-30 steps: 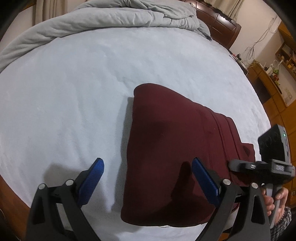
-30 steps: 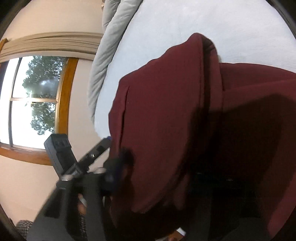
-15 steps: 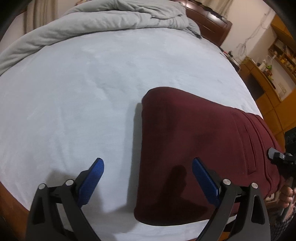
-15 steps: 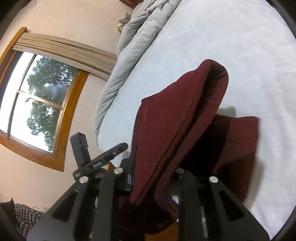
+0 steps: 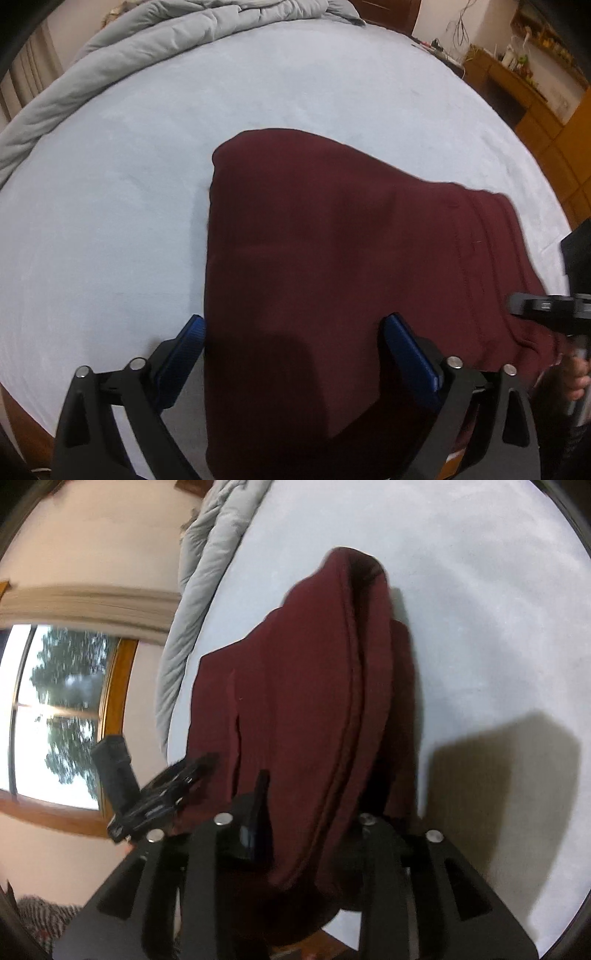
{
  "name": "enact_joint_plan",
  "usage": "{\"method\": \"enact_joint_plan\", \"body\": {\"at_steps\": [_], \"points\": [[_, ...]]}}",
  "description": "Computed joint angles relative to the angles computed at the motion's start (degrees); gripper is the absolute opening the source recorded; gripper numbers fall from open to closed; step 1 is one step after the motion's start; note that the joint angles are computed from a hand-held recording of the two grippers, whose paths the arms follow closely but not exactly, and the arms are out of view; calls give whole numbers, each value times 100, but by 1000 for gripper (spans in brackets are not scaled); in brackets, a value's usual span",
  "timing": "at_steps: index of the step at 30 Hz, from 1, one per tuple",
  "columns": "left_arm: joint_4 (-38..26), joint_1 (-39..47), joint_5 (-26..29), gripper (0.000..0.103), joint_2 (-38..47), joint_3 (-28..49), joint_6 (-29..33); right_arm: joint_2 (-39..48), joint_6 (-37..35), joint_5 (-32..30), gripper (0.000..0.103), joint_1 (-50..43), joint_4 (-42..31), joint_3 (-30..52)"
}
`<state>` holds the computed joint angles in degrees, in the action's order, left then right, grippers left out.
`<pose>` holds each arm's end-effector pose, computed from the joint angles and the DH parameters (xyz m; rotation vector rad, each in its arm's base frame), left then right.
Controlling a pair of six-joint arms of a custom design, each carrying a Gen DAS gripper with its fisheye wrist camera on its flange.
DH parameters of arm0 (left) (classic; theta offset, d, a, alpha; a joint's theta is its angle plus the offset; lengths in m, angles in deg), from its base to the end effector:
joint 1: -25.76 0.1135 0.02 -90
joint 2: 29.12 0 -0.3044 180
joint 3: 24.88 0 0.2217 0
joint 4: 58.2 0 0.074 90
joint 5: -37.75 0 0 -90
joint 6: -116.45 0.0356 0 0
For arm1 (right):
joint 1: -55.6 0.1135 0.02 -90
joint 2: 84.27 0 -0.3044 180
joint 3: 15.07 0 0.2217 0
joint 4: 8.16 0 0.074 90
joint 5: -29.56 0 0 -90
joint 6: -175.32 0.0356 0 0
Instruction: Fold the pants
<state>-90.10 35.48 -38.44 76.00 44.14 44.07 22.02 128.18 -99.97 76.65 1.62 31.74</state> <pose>0.3161 0.0455 0.1761 0.2500 2.6959 -0.1942 0.2565 0.1230 0.1373 0.1553 2.6189 1.2981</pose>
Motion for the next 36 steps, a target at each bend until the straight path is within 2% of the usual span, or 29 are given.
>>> {"method": "enact_joint_plan", "body": {"at_steps": [1, 3, 5, 7, 14, 16, 17, 18, 19, 21, 24, 28, 31, 32, 34, 36], "points": [[-17, 2, 10, 99, -4, 2, 17, -156, -176, 91, 40, 4, -352, 104], [-300, 78, 76, 98, -38, 180, 33, -560, -583, 453, 57, 34, -1234, 417], [-394, 137, 128, 98, -215, 233, 42, -984, -1055, 1089, 63, -18, -2199, 805], [-258, 99, 131, 98, -438, 125, 77, -1046, -1285, 1457, 65, -130, -2537, 1135], [-4, -338, -145, 98, -506, -46, 207, 217, -1448, 1264, 65, -367, -3009, 2390], [19, -397, -116, 98, -463, -74, 140, 470, -1368, 1145, 59, -384, -2946, 2514], [78, -405, -134, 98, -480, -112, 140, 559, -1361, 1060, 46, -387, -2861, 2558], [122, -396, -157, 98, -499, -142, 174, 577, -1338, 945, 27, -394, -2768, 2532], [164, -427, -193, 98, -484, -150, 175, 613, -1268, 760, 26, -439, -2657, 2521], [208, -418, -201, 98, -453, -144, 173, 565, -1345, 764, 8, -499, -2656, 2530], [160, -374, -67, 98, -488, -133, 67, 397, -1184, 717, 7, -641, -2487, 2374], [133, -332, 67, 98, -549, -138, -17, 654, -1168, 976, 7, -583, -2602, 2426], [138, -311, 107, 98, -596, -154, 5, 611, -1087, 1008, 13, -512, -2493, 2358], [113, -294, 121, 98, -592, -125, 12, 508, -1062, 1070, 24, -486, -2494, 2325], [80, -266, 161, 98, -605, -96, -2, 261, -1074, 1115, 32, -425, -2566, 2231], [93, -229, 202, 98, -634, -97, -13, -43, -1111, 1224, 45, -339, -2744, 2099]]}}
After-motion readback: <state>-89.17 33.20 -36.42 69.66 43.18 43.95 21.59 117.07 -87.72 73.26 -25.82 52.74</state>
